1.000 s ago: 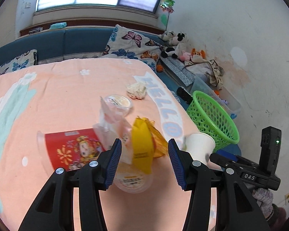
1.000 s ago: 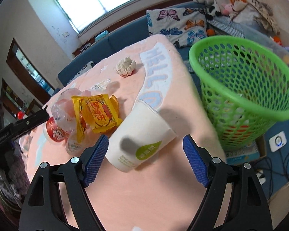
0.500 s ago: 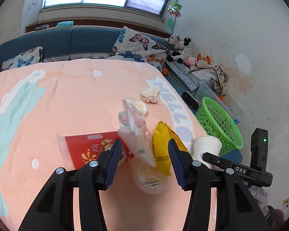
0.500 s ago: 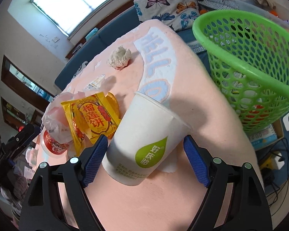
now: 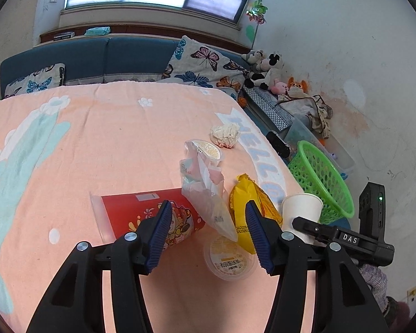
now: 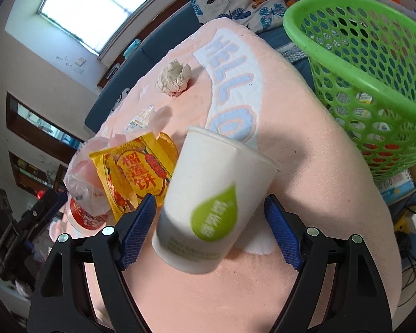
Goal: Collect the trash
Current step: 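Move the right tool back to the table and grasp the white paper cup, then carry the paper cup to the green basket with the right tool while the left tool grasps the plastic bag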
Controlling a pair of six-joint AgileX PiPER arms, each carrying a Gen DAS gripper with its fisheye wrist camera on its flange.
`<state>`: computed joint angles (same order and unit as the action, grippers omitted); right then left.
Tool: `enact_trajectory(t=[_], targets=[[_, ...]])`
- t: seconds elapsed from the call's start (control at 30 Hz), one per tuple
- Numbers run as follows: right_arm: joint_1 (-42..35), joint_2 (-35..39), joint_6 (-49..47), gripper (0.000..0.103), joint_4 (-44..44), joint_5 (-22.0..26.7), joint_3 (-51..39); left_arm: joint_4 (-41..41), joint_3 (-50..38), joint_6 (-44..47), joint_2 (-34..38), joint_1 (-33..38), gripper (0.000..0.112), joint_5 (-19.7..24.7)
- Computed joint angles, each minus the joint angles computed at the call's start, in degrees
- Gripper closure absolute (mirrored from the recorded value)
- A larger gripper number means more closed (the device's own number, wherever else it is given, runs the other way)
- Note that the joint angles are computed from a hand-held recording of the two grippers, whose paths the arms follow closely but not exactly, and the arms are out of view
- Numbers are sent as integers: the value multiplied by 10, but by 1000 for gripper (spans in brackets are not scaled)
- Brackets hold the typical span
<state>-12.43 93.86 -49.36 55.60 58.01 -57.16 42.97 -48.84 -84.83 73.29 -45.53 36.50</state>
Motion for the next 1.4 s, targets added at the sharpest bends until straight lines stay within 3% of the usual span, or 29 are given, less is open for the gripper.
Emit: enact_trajectory(t=[0.17,0.27,0.7,0.87,1.17,1.4], targets=[[-1,11,13,23,9,2,-9,-17,-19,27,15,15,58,-8],[4,8,17,36,2,-6,-9,-26,-38,50,36,23,58,-4],[3,-51,-42,37,-9,-13,12,-116,-77,178,100,88,58,-29],[-1,-66,-52,37,-10,-10,13,-127,-96,214,123,89,71,-21],[-12,-81,-61,37,-10,7,4,-47,-106,159,124,48,85,29],[-23,-91,-71,37,-4,19,-2,5,-96,107,80,13,87,68]])
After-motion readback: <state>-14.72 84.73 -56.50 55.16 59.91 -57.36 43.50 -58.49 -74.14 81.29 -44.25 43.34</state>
